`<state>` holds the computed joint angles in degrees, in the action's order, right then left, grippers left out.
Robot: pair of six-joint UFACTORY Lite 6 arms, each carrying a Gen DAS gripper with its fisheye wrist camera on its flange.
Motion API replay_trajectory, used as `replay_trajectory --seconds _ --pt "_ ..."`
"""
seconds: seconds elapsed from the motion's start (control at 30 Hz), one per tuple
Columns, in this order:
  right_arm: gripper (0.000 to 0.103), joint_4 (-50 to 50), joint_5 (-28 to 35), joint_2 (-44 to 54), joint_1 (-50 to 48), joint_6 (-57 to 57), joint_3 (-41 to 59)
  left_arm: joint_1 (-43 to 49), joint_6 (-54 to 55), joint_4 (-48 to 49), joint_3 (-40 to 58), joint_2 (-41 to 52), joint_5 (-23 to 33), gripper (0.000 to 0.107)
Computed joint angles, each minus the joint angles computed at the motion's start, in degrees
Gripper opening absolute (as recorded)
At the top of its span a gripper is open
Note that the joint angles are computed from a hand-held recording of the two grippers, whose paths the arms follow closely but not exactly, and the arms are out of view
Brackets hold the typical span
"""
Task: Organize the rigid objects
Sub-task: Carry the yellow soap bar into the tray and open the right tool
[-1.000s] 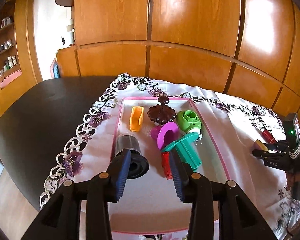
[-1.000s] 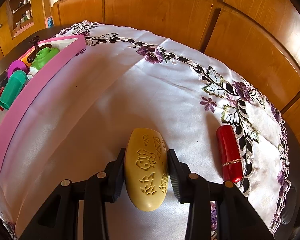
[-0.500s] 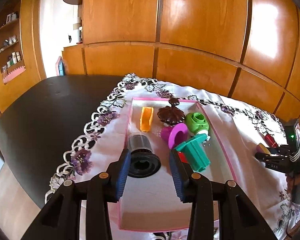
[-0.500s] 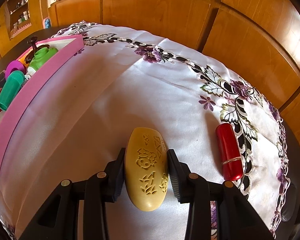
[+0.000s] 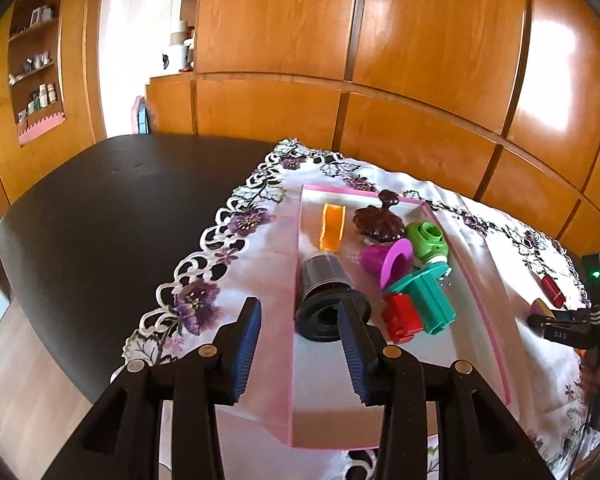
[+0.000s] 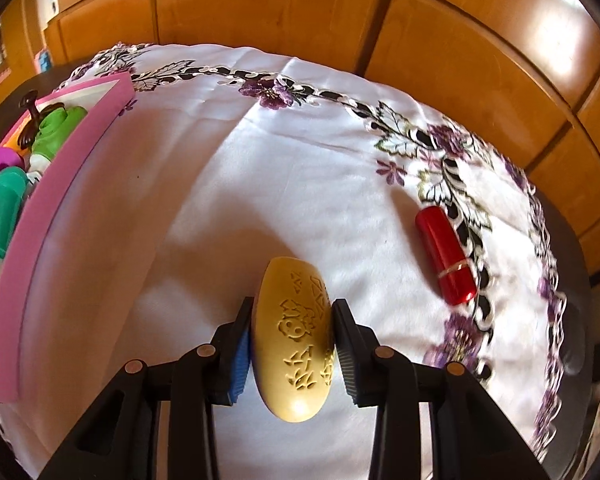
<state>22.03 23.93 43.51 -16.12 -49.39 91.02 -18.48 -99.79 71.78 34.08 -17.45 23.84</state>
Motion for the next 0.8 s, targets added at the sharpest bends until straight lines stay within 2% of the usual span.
replay_trajectory --seconds 0.2,0.4,0.6,0.8 --pt "0.037 8.23 8.73 -2.15 -1.9 -1.26 -0.56 1.05 -0.39 0.2 -2.37 -1.8 -0.98 0.04" --pt "0.037 17.62 13.89 -10.79 -0.74 -6.91 -6.21 2.45 -0.01 -0.22 -3.3 -2.27 -2.15 0.04" --pt "0.037 23.34 15.71 -19.44 4.22 -10.34 -12.69 2.17 -0.78 0.3 -3.91 -2.68 -2.38 0.04" --pt "0.037 27.07 13.93 -23.38 11.2 -8.6 -15.16 1.69 -1.64 0.97 -4.61 -2.6 -2.65 0.04"
